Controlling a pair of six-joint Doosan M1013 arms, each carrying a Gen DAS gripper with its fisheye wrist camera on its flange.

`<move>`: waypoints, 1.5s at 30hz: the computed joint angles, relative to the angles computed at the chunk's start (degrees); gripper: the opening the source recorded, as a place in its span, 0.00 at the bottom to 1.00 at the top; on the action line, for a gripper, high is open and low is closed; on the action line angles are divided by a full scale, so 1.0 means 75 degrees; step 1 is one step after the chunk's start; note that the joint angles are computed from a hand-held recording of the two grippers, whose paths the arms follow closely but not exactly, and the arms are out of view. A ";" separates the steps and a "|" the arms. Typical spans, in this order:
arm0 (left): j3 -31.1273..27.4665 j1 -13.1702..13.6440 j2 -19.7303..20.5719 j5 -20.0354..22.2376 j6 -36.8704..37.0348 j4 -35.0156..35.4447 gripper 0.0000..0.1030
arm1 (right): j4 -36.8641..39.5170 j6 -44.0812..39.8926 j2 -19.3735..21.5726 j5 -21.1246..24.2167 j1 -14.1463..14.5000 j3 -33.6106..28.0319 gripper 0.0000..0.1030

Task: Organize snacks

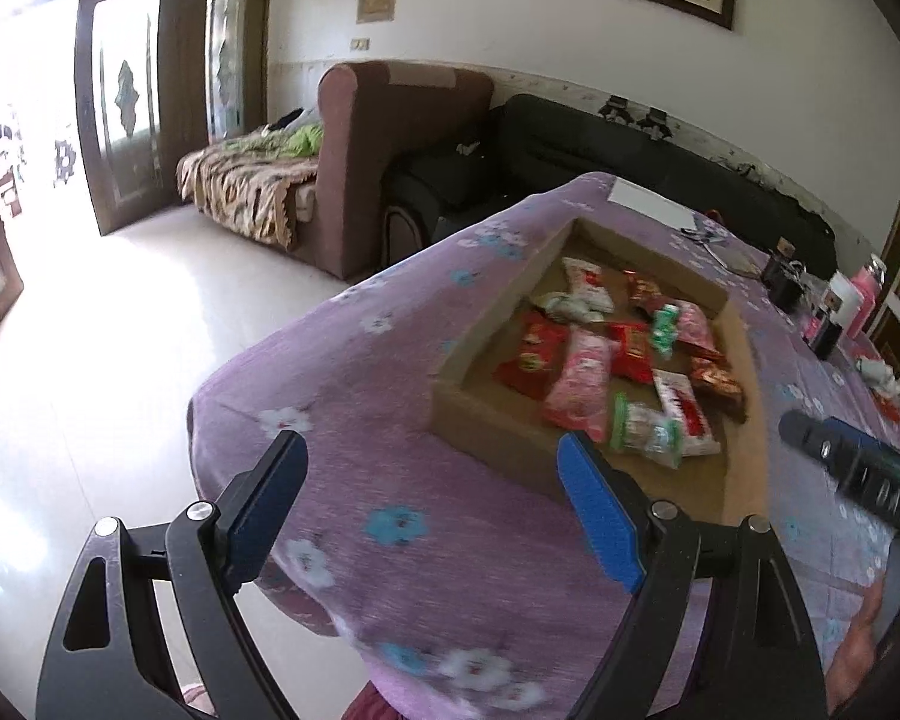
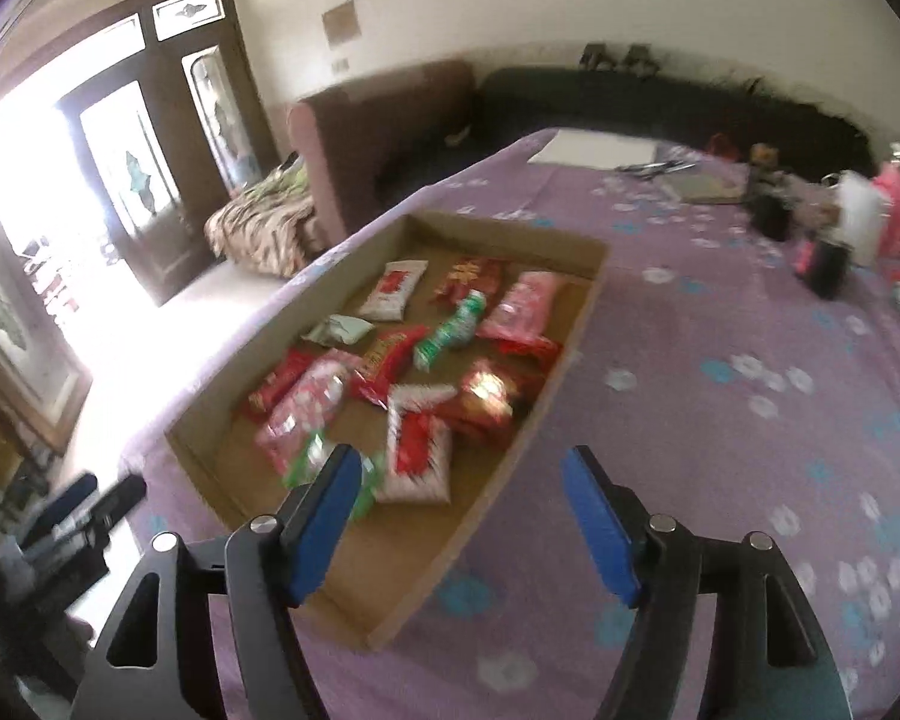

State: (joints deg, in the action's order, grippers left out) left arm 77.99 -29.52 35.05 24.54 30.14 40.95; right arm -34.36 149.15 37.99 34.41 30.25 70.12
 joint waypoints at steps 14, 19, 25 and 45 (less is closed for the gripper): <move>-0.0316 -0.0709 0.0051 0.0906 0.0951 0.0056 0.84 | -0.2280 0.1841 -0.0692 0.0262 0.0223 0.1349 0.73; -0.0375 -0.0816 0.0069 0.1147 0.0645 0.0513 0.84 | -0.2666 0.2279 -0.0771 0.0456 0.0298 0.1474 0.74; -0.0330 -0.0877 0.0051 0.1246 0.0079 0.1124 0.84 | -0.3004 0.2434 -0.0704 0.0793 0.0425 0.1403 0.77; -0.0347 -0.0710 0.0109 0.1153 0.0634 0.0312 0.84 | -0.3036 0.1751 -0.0341 0.1391 0.0687 0.0978 0.80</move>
